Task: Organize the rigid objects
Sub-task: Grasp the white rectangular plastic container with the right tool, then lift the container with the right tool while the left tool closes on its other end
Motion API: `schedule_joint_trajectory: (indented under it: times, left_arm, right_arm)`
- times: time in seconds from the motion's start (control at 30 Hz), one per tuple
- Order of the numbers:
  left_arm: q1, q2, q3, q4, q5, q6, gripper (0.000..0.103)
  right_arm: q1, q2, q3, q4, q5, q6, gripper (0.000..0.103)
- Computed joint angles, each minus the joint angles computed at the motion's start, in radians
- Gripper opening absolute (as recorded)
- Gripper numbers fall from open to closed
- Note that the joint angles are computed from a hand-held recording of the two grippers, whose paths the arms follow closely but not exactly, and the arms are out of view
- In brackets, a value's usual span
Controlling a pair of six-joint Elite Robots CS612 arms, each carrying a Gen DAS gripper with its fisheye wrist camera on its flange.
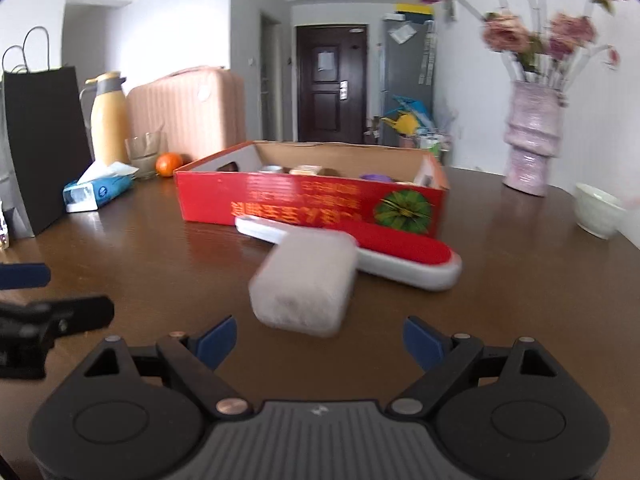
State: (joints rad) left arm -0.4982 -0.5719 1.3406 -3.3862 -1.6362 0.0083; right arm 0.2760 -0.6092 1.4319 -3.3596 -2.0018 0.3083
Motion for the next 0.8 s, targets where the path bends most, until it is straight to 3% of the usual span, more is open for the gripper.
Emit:
schedule_joint_trajectory:
  times: [0.07,0.17,0.2,0.23,0.33,0.43,0.57,0.63,0.7,0.73,0.8]
  left_arm:
    - [0.008,0.011,-0.027,0.025,0.005,-0.013,0.103]
    - [0.017,0.017,-0.053,0.071,0.028,-0.055,0.103]
    - [0.020,0.015,-0.055,0.080,0.028,-0.067,0.103]
    - [0.025,0.015,-0.055,0.084,0.022,-0.080,0.103]
    - [0.038,0.014,-0.050,0.095,0.020,-0.120,0.103]
    - [0.042,0.009,-0.034,0.100,0.036,-0.151,0.103]
    - [0.046,-0.002,-0.001,0.063,0.025,-0.146,0.103]
    - [0.046,-0.006,0.008,0.059,0.004,-0.153,0.103]
    - [0.044,-0.013,0.022,0.051,-0.009,-0.148,0.103]
    - [0.042,-0.017,0.030,0.039,-0.017,-0.138,0.103]
    - [0.038,-0.022,0.045,0.013,-0.025,-0.118,0.103]
  right_arm:
    - [-0.008,0.015,-0.042,0.035,0.023,-0.009,0.089]
    - [-0.009,0.046,-0.119,0.103,-0.019,-0.020,0.088]
    - [-0.010,0.054,-0.139,0.124,-0.030,-0.017,0.081]
    - [-0.013,0.060,-0.157,0.150,-0.031,-0.012,0.068]
    - [-0.016,0.062,-0.162,0.158,-0.011,-0.018,0.065]
    - [-0.013,0.046,-0.111,0.066,0.085,-0.075,0.065]
    - [0.020,0.015,-0.040,0.028,0.190,-0.309,0.064]
    - [0.025,-0.006,0.002,0.006,0.282,-0.378,0.064]
    - [0.030,-0.027,0.030,0.014,0.320,-0.412,0.067]
    - [0.034,-0.036,0.042,0.014,0.293,-0.412,0.078]
    - [0.047,-0.041,0.050,0.020,0.176,-0.374,0.084]
